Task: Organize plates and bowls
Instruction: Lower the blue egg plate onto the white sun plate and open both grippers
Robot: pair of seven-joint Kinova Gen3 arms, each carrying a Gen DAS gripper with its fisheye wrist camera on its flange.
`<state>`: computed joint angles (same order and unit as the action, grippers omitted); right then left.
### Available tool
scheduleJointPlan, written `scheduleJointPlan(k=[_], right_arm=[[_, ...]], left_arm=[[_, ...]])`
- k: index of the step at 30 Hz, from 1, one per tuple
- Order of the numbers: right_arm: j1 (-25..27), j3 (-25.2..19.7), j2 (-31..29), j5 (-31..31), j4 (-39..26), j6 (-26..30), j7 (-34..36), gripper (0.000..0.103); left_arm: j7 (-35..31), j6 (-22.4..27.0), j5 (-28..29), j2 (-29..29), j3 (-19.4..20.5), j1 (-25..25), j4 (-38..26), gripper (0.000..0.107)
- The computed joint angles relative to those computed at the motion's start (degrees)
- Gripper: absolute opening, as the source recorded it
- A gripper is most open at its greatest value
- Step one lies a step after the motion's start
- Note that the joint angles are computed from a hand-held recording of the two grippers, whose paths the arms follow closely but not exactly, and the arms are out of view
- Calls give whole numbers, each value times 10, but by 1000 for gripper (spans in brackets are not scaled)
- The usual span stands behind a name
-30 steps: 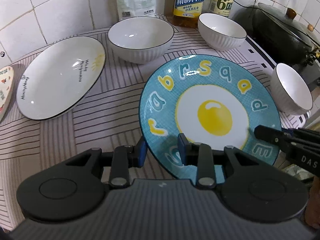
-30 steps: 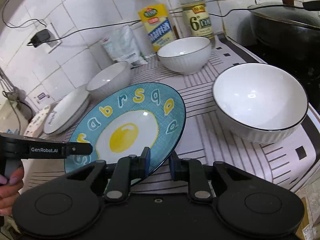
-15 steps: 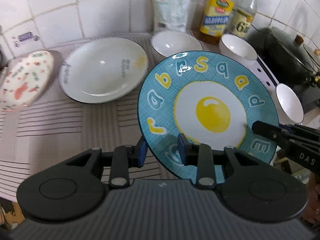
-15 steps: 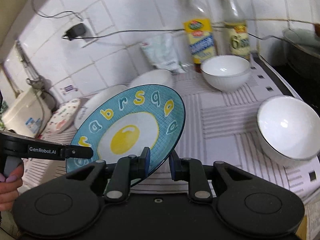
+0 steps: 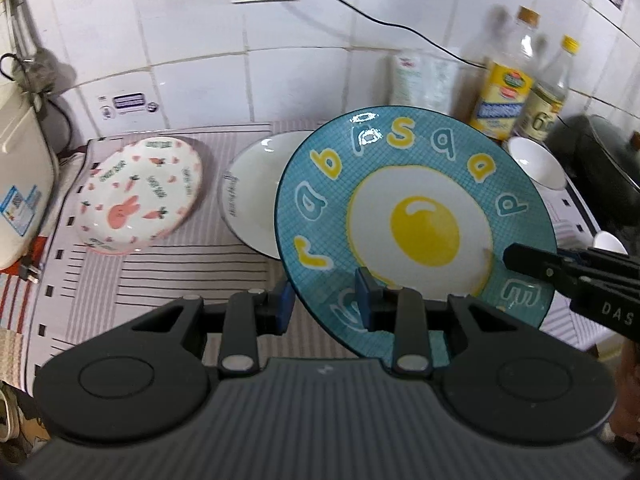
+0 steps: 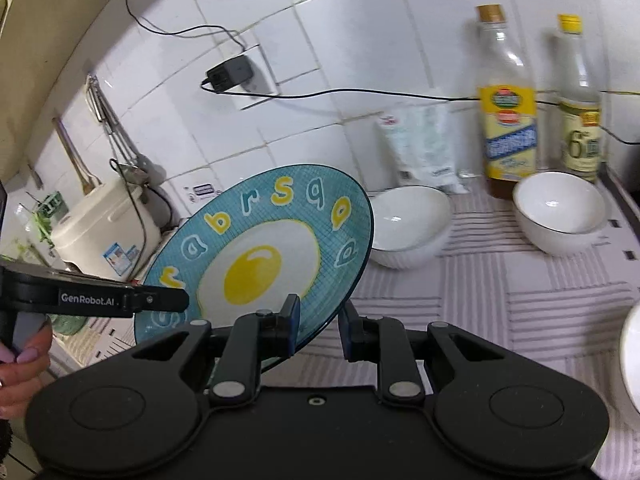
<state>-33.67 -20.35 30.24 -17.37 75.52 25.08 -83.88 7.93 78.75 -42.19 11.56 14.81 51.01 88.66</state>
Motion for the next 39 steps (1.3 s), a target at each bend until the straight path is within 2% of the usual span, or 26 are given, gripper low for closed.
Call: scheduleJointPlan(k=[9, 13, 17, 19, 25, 31, 35, 39], right_arm=[[-46, 15, 71, 19, -114, 54, 0, 25], [-62, 24, 107, 21, -177, 94, -7, 25], [-88, 50, 142, 33, -247, 140, -29, 25], [-97, 61, 159, 35, -274, 157, -49, 25], [-114, 78, 201, 46, -335, 183, -85, 25], [-133, 102, 254, 63, -435, 244, -127, 25], [-149, 122, 292, 74, -519, 301, -171, 25], [-156, 133, 320, 80, -581, 343, -198, 25]], left_arm=[[22, -23, 12, -38, 1, -42, 65, 30], [22, -35, 13, -48, 4, -66, 84, 30], [14, -51, 17, -47, 2, -88, 98, 30], [3, -76, 27, -53, -3, -105, 112, 30], [-50, -155, 57, -64, -18, -160, 146, 30], [-122, -197, 90, -56, -34, -204, 148, 30], [-178, -211, 120, -50, -43, -227, 141, 30], [-231, -202, 132, -40, -47, -235, 123, 30]])
